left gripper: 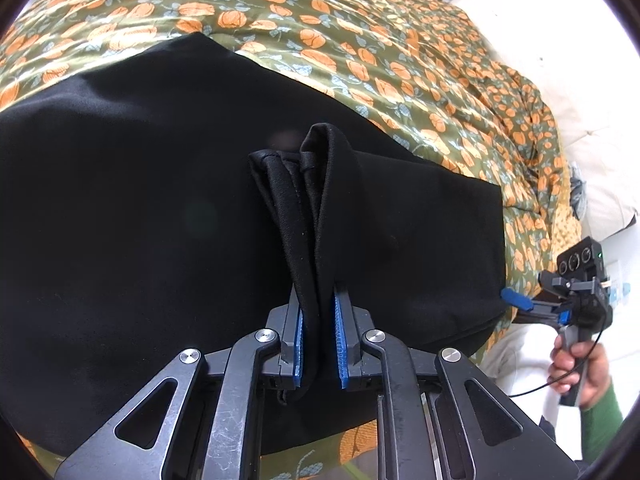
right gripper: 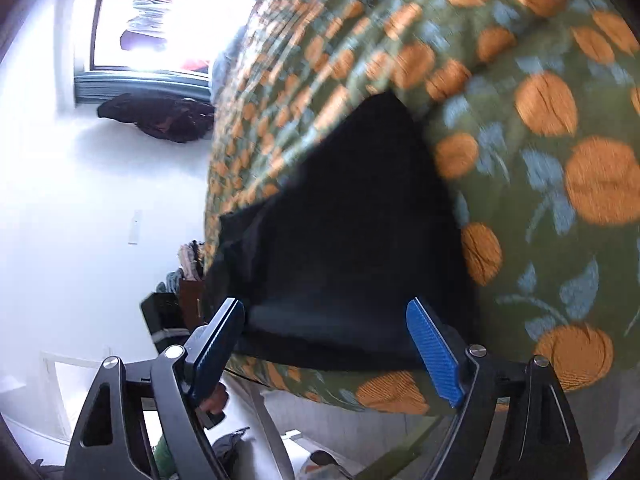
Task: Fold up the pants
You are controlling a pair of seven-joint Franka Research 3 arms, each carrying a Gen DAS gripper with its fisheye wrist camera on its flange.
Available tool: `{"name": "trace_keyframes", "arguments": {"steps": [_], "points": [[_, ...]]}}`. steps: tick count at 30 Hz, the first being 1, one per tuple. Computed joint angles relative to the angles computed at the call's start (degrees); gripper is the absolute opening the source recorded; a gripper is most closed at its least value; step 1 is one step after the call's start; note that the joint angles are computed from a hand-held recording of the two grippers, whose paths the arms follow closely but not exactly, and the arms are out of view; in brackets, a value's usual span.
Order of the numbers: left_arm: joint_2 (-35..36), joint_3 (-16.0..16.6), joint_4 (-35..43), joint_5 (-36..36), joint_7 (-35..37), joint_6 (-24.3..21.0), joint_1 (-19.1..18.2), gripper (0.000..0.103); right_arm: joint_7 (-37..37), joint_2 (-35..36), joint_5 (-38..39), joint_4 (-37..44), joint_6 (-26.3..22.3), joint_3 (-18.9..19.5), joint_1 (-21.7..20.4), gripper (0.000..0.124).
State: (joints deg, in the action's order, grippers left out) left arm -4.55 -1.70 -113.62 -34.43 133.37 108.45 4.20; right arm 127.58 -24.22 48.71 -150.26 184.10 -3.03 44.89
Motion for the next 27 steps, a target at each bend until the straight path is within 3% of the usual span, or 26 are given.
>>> {"name": "trace_keyframes", "arguments": {"steps": [3,8,11,14,15,16,18,20,23,27], "points": [[0.09,0.09,0.34,0.23,-0.84,-0.37,0.17,0.017,3.56,-1.35,0.21,-1.03,1.9,3.06,-2.93,0.082],[0.08,0.0,0.46,0.36,-1.87,-0.5,0.31,0.021,7.84,-2.6,-8.57,1.86,-5.15,9.94,-17.64,0.082],[-0.53,-0.01,0.09,0.72,-2.02,-0.18,0.17,0.032,6.29,1.08,-10.75,4.88,-4.72,7.32,-18.22,0.083],[-0.59,0.42,0.43,-0.01,-2.14,-1.28,0.31,0.05,2.58,6.66,-7.84,8.74,-8.58,2.18,-15.07,0.084],[-0.83,0.5,0.42,0.07,-2.11,-1.27,0.4,0.057,2.42,7.08,-6.97,8.81,-9.27,2.52,-15.65,0.084],[-1.15,0.57,0.31,0.21,-2.06,-1.1,0.46,0.062,2.81,7.36,-6.57,8.81,-8.82,4.03,-16.98,0.084],[-2.29,0.79,-0.43,0.69,-1.96,0.16,0.58,0.072,9.66,5.22,-13.36,7.44,-8.59,10.92,-24.16,0.084],[-3.25,1.56,-0.99,-0.16,-1.06,0.49,0.77,0.075,17.5,1.48,-21.61,6.36,-11.33,17.8,-31.58,0.084],[-3.69,2.57,-0.95,-1.22,-0.46,-0.19,1.21,0.075,23.77,-0.72,-28.26,6.86,-12.57,23.34,-35.69,0.084],[-4.77,2.73,-2.04,0.43,0.21,2.43,1.52,0.077,30.62,-1.67,-37.21,8.89,-16.25,30.59,-39.61,0.085]]}}
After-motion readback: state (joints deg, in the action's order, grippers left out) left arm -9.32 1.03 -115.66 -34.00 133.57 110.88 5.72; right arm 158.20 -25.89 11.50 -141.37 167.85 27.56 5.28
